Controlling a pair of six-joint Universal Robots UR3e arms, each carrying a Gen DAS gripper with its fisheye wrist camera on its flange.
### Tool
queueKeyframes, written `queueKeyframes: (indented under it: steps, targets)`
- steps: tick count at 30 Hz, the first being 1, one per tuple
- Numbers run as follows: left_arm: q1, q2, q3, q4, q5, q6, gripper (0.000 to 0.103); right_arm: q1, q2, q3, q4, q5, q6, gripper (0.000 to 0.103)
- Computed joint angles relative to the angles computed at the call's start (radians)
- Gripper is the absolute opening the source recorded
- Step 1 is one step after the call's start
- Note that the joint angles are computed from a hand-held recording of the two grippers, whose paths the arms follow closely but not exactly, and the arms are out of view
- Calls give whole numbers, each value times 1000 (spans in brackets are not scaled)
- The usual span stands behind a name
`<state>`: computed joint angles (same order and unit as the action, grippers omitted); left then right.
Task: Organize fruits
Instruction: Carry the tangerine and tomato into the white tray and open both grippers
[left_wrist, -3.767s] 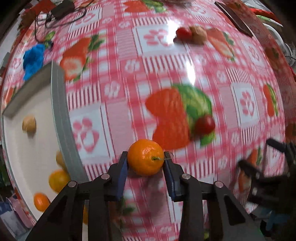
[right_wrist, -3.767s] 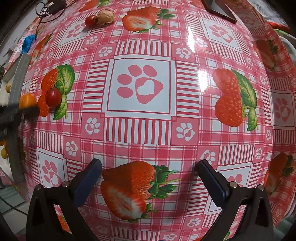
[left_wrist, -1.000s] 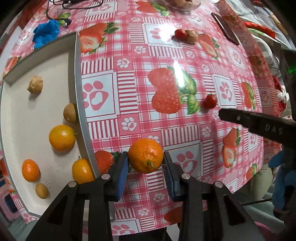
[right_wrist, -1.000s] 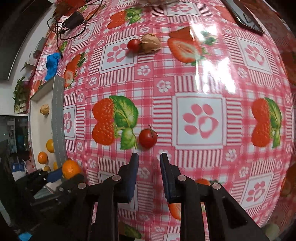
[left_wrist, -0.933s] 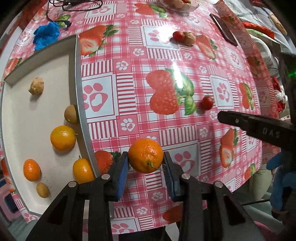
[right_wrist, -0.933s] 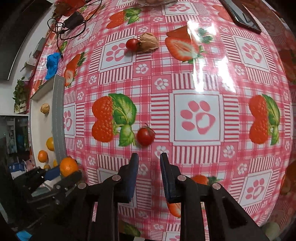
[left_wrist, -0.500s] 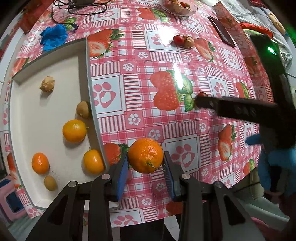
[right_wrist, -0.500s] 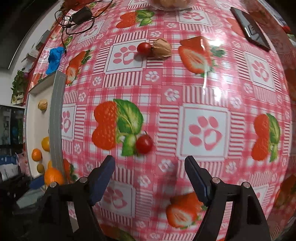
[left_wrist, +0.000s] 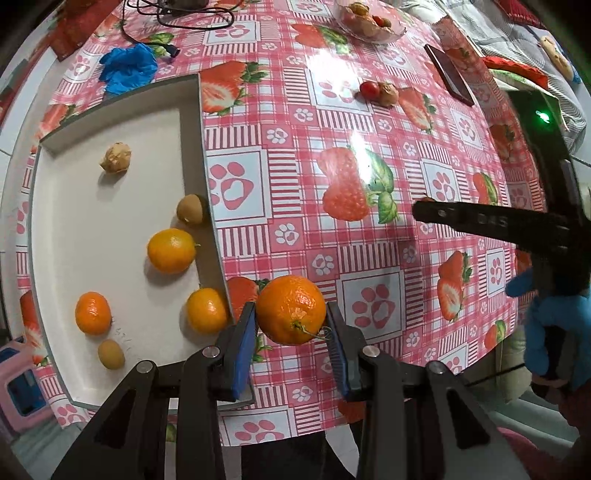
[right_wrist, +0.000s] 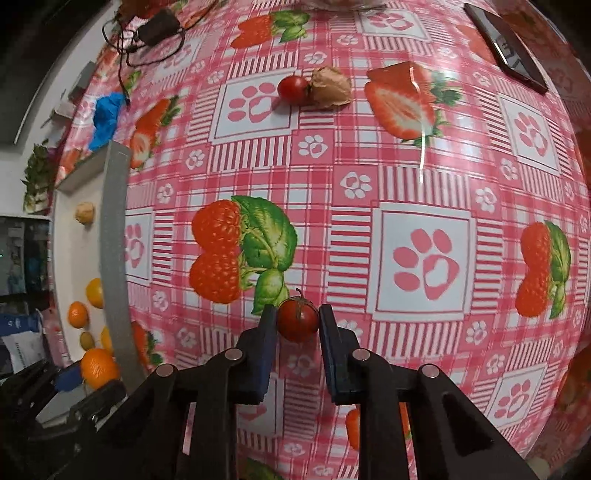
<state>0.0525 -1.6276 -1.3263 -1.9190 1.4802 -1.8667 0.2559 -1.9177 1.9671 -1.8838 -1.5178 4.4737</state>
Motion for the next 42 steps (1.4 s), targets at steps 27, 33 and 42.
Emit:
queueKeyframes:
  steps: [27,33,42]
  targets:
    - [102,-319,454,-86,-51,-59,40,48,469,-673,121,-15,-155,24]
    - [113,-399,544,-76,-44,-72,40,59,655,-914,162,2,-206,24]
    - [119,-474,609,-46,-22,-97,40,64,863,-1190,230,40,-262,24]
